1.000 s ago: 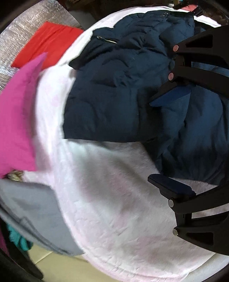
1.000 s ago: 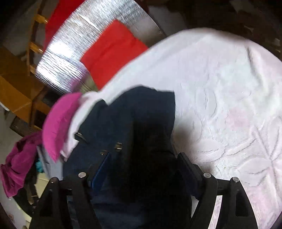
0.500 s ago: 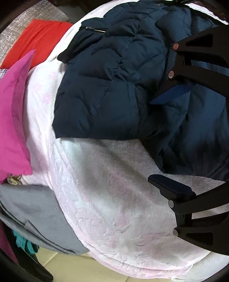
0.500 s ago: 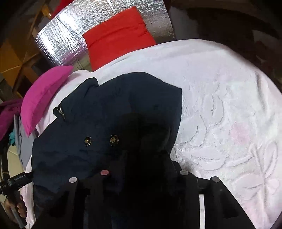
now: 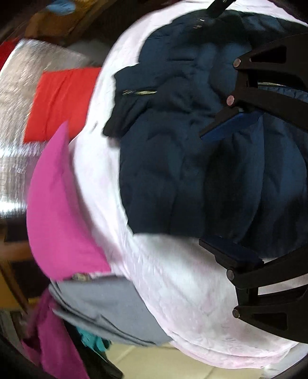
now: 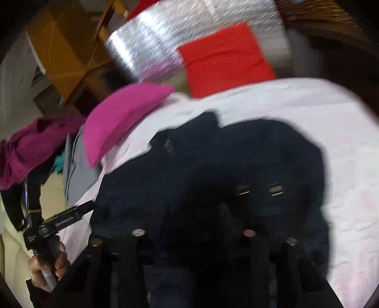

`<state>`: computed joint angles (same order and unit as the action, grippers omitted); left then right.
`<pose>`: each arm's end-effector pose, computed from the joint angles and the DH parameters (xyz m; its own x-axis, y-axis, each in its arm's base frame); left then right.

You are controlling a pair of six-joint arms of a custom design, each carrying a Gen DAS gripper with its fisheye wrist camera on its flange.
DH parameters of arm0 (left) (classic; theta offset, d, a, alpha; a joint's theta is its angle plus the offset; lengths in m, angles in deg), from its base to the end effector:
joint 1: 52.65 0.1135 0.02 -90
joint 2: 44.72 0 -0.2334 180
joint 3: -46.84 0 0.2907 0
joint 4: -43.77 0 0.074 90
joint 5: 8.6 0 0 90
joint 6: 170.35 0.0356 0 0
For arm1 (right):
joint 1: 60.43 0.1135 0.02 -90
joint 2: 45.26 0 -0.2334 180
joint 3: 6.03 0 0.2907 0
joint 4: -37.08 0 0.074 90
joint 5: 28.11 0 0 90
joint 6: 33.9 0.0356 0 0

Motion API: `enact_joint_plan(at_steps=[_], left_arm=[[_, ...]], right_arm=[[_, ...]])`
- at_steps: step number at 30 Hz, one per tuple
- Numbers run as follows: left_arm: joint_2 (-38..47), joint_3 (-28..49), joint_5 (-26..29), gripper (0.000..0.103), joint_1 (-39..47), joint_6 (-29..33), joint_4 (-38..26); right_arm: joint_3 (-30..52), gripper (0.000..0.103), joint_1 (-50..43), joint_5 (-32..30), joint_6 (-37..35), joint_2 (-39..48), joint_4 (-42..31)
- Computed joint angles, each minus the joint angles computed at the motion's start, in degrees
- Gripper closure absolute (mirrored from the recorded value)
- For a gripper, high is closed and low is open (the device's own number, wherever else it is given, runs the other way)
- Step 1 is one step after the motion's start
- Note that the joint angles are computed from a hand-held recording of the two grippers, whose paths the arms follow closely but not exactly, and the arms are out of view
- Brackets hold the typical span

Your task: Fold large clothes

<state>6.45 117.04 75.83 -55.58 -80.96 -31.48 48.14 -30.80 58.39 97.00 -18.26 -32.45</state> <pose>0.2092 -0.0072 0.2991 -0.8300 0.0319 -0.5568 -0.0119 0.9971 0.0748 0.1307 0.0768 0.2784 -0.7915 0.3017 -0.5316 -0.0192 0.8570 0.5149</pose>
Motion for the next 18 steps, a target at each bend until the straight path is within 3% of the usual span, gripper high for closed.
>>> enact_joint_plan(at_steps=[5,8,14,17,18], left_arm=[[5.74,-1.41,-2.11,0.020,-2.69,-1.30,-2.03],[7.16,-0.99,0.25,0.020,-0.59,-0.19,-3.06],[6.46,-1.46,-2.91,0.020,-3.64,0.75,-4.46],[5.99,0.15,1.59,0.020,-0.67,0.24,-6.99],[6.11,1.32,4.87,0.020,1.66,0.39,-8.54]], right_arm=[[-2.46,0.062,1.97,-3.63,2.37,8.36,6.00],[-5.37,0.063,0.94,-6.77,2.57,4.92,4.40],[-8.51,0.067,-7.35,-17.40,0.50,-1.26,0.65],[-10.14,0.058,-16.16,-26.22,1.75,-8.56,-0.89],[-10.64,0.042,-19.57,-28.89,0.76,-11.97,-3.11]])
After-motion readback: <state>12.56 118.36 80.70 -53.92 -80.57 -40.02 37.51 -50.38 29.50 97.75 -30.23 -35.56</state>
